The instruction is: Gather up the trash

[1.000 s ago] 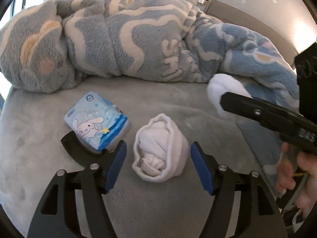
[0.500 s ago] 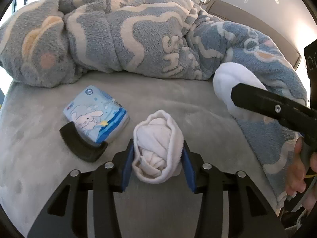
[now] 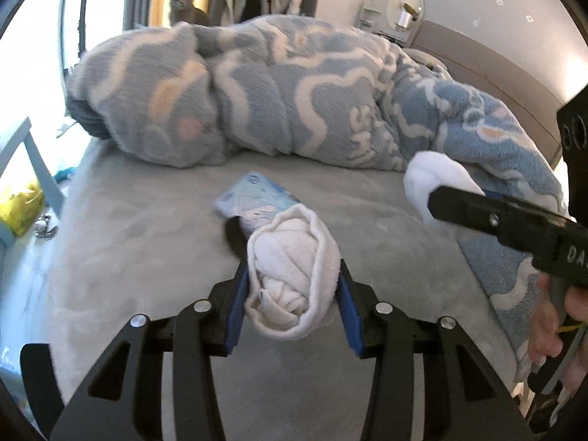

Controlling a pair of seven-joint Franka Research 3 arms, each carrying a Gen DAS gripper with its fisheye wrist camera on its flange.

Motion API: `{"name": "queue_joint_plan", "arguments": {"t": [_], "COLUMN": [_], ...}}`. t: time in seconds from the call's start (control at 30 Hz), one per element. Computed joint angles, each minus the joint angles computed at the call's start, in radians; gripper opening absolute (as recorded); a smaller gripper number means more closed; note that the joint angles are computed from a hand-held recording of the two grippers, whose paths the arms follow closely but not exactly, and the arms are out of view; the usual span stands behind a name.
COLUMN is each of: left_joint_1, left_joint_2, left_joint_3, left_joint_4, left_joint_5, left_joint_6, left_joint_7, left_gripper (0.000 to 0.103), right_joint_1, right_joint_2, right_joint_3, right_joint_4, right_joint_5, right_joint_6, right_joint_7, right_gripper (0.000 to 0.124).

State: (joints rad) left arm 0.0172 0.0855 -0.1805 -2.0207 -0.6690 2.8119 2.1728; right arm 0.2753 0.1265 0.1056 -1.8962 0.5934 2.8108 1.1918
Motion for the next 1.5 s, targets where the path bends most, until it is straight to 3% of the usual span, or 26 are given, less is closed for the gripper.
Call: {"name": "queue_joint_plan", "arguments": {"t": [0.3, 1.0, 1.5], "left_joint_1": [-0.010, -0.027, 0.021], "left_joint_2": [-0.072, -0.152, -0.161], "left_joint_3": [0.037, 0.132, 0.192], "left_joint_4": [-0.081, -0.168, -0.199], "left_joint_5": [-0.019, -0.092, -0.063], "left_joint_6": [0.057, 0.103, 0.115], "left_joint_7": [0.004, 0.051, 0.030], "left_gripper": [0.047, 0.047, 0.047], "right_joint_1": [0.028, 0.086, 0.132], "right_joint_2": [-0.031, -0.054, -0.005], "right_joint_3": [0.011, 0.029, 0.054], "right_joint_4": [-0.033, -0.056, 0.020], "right_joint_5": [0.012, -0.013, -0.074], "right_joint_6": [0.021, 0.066, 0.064], "right_joint_7": [0.012, 0.083, 0.131], "right_gripper": [0.054, 0.054, 0.054]}}
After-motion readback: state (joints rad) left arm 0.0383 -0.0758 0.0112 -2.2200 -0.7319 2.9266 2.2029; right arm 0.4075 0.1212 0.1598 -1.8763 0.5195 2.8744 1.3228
